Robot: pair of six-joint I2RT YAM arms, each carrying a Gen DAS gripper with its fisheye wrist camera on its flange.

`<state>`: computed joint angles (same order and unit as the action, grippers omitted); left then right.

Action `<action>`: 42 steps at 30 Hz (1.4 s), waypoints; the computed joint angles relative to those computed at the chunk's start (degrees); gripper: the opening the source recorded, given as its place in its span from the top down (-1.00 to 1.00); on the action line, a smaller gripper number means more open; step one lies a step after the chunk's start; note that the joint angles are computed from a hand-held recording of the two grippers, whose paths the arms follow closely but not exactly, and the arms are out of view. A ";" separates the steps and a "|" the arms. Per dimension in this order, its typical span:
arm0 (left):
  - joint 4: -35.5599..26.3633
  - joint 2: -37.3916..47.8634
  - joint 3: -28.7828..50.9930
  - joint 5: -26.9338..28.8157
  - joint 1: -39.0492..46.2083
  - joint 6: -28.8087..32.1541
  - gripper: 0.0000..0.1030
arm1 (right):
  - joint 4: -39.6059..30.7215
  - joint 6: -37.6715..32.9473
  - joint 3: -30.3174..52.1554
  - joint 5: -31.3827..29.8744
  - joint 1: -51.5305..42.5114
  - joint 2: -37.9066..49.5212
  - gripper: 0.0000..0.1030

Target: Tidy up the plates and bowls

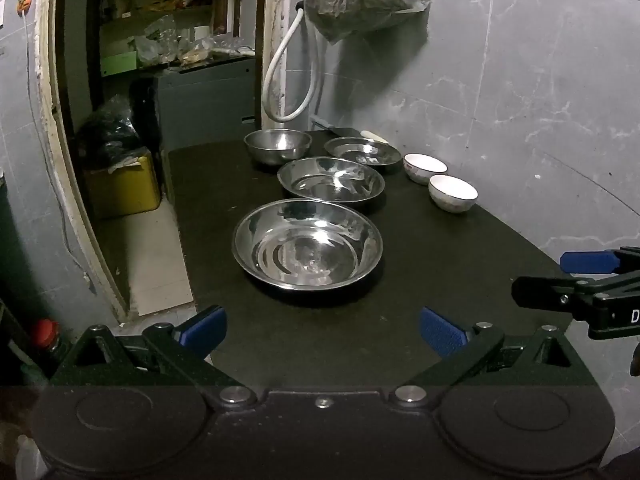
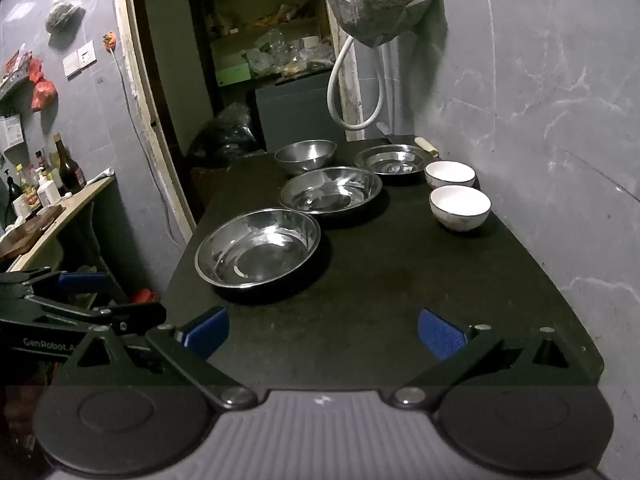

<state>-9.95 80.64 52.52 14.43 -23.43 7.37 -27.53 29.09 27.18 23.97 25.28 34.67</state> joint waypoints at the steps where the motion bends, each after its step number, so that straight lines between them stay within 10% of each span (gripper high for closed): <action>1: 0.03 -0.77 -0.71 0.20 0.35 0.15 -0.99 | -0.04 0.22 0.15 0.29 0.32 0.25 -1.00; 42: 0.70 1.20 -0.07 2.55 1.27 0.68 -0.98 | -1.83 1.05 2.38 3.65 3.19 2.28 -1.00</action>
